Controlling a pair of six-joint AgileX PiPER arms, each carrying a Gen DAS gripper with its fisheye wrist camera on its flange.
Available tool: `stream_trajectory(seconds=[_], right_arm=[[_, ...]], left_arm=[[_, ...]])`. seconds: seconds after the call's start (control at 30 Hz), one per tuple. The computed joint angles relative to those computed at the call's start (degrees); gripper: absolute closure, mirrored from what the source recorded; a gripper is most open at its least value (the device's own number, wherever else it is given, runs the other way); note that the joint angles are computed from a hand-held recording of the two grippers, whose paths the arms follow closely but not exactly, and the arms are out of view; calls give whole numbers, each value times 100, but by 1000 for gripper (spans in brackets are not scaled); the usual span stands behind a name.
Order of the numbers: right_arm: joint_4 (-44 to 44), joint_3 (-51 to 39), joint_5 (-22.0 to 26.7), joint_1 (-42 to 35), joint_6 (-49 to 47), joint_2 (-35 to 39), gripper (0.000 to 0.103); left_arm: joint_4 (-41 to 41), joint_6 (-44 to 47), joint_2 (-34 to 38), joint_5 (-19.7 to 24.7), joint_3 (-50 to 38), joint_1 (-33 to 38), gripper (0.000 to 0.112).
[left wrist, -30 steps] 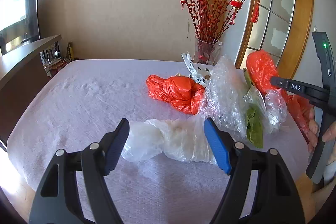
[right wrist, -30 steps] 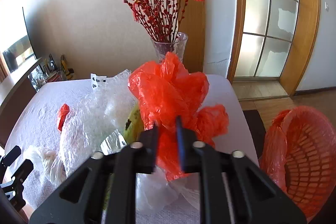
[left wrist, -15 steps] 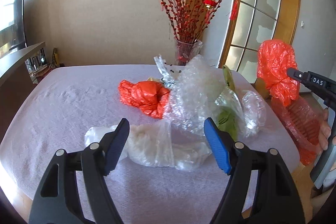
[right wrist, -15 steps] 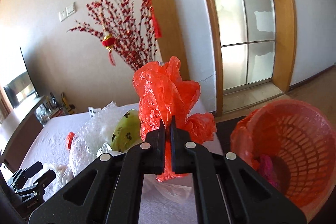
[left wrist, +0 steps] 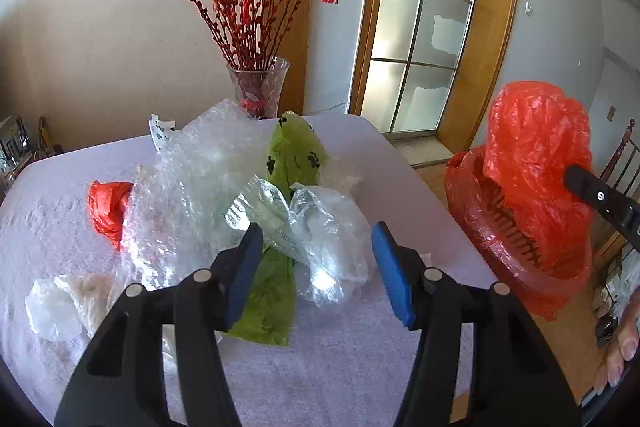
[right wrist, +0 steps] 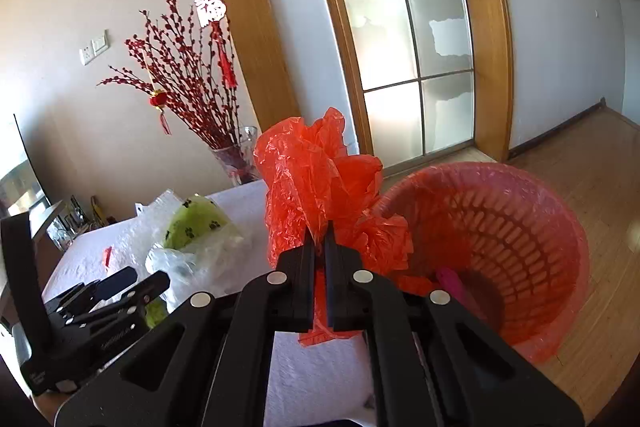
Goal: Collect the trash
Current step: 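Lift the orange-red bag with the right tool while the left tool grasps a clear bag, then drop the orange-red bag and clear bag into the basket with both tools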
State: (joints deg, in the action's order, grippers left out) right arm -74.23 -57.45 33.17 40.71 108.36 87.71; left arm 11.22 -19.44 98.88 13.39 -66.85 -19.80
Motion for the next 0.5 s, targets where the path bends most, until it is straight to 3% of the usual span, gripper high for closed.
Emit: stream_trajectory(seconds=[0.1,0.2,0.27,0.37,0.5], right_arm=[[0,188,-60,-51,73,-87,99],[-79,354,-121,-83,240,-159,99],[-138,423,-184,-120,339,-175,99],[-163,490,-179,-124,394,-227,99],[-254,665,-142,-140,532,-392,99]], left_arm=[[490,-526,251,155,-235,-105,62],[470,-473,446,318,-444,-117,77],[-81,70,599,453,-605,-70,96],[-797,800,548,313,-492,19,105],[-2413,2403,217,105,-203,179,106]])
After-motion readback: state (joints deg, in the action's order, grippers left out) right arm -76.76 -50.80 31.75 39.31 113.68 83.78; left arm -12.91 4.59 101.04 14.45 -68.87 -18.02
